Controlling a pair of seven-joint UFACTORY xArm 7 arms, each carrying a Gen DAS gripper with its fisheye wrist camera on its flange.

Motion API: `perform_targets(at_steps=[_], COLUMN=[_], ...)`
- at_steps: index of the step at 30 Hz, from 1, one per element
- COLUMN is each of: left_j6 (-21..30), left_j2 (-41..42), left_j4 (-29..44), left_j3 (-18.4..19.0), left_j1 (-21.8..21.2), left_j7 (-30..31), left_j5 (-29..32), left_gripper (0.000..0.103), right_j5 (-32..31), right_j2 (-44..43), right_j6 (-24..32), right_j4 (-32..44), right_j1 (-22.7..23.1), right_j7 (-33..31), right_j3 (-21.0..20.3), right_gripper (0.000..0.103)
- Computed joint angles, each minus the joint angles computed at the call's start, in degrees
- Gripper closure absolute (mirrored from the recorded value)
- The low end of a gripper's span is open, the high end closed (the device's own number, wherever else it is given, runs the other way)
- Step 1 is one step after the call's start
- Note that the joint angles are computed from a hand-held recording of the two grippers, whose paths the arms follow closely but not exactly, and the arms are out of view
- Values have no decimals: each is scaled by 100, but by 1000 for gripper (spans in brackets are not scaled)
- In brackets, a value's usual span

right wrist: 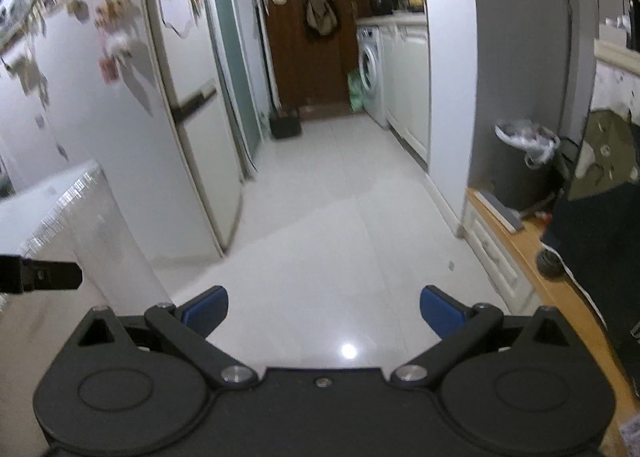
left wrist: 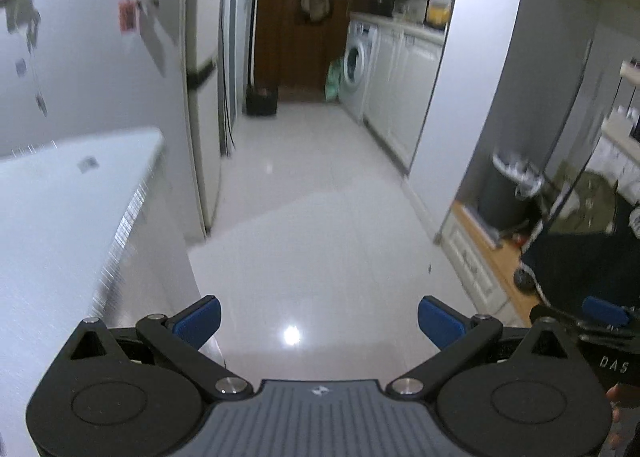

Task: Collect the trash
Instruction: 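Move both open tools from the bin back over the table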

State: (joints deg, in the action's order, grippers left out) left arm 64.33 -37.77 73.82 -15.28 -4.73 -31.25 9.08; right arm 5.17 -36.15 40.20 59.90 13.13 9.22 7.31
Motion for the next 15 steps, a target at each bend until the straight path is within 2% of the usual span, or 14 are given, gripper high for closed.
perform_targets(at_steps=[11, 15], left_j6=[203, 282], left_j2=[-298, -474], left_j4=[878, 1051], left_j3=[345, 593], left_j1=[324, 449], left_j7=[718, 1142], left_j5=[189, 164], left_gripper=[0, 0], right_j5=[185, 60], right_j2=[153, 373], right_j6=[-399, -423], right_j4=[746, 1122], right_j1=[449, 493], right_j7=[9, 131], right_j3=[309, 570], right_gripper=[0, 0])
